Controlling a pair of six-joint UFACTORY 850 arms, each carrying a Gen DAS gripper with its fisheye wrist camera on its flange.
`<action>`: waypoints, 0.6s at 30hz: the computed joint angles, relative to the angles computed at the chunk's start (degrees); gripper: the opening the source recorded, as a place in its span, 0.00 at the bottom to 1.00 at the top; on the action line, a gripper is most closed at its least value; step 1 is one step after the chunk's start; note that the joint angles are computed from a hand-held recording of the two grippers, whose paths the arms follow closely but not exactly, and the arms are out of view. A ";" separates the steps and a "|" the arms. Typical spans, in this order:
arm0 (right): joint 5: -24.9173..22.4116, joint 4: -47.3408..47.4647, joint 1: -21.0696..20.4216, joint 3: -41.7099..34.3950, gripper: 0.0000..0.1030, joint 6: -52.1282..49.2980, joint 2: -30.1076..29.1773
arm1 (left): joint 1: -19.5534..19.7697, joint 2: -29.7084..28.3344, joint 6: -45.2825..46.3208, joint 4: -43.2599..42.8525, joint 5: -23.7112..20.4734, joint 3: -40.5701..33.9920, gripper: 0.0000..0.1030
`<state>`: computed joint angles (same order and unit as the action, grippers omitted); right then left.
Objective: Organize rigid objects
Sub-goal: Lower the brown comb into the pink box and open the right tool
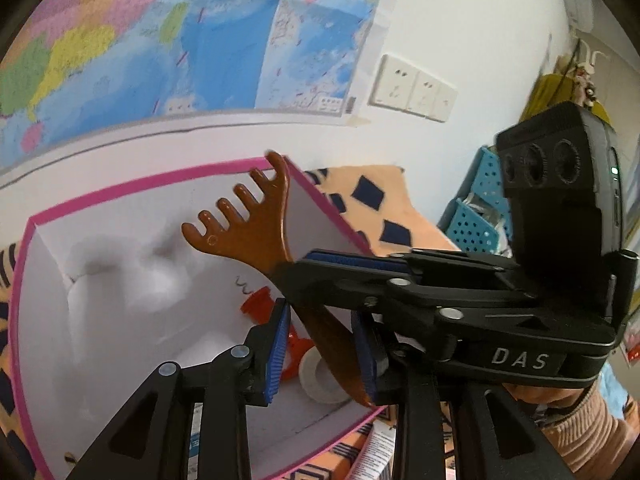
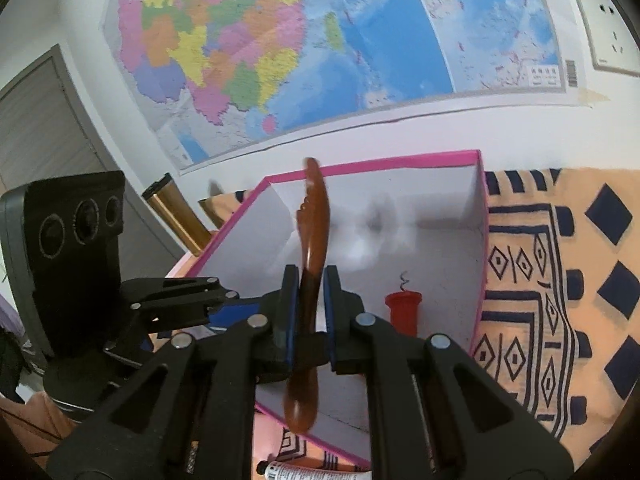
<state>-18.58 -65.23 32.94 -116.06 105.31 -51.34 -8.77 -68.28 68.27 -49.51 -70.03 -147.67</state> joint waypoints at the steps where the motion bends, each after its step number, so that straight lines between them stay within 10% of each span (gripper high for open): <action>1: -0.59 0.78 0.02 0.05 0.14 -0.54 0.00 | -0.04 -0.98 -1.23 0.74 -0.28 -1.60 0.29; 6: -1.64 -2.98 0.18 3.43 0.16 5.29 1.57 | 0.24 -2.72 -3.46 0.86 -0.79 -4.32 0.29; 18: -4.51 -25.51 3.88 14.87 0.24 29.34 8.27 | 2.94 15.25 17.01 -11.08 11.53 26.67 0.33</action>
<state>-23.08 -90.74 36.82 -101.19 134.66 -43.07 -5.83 -53.03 85.27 -60.58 -58.50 -121.00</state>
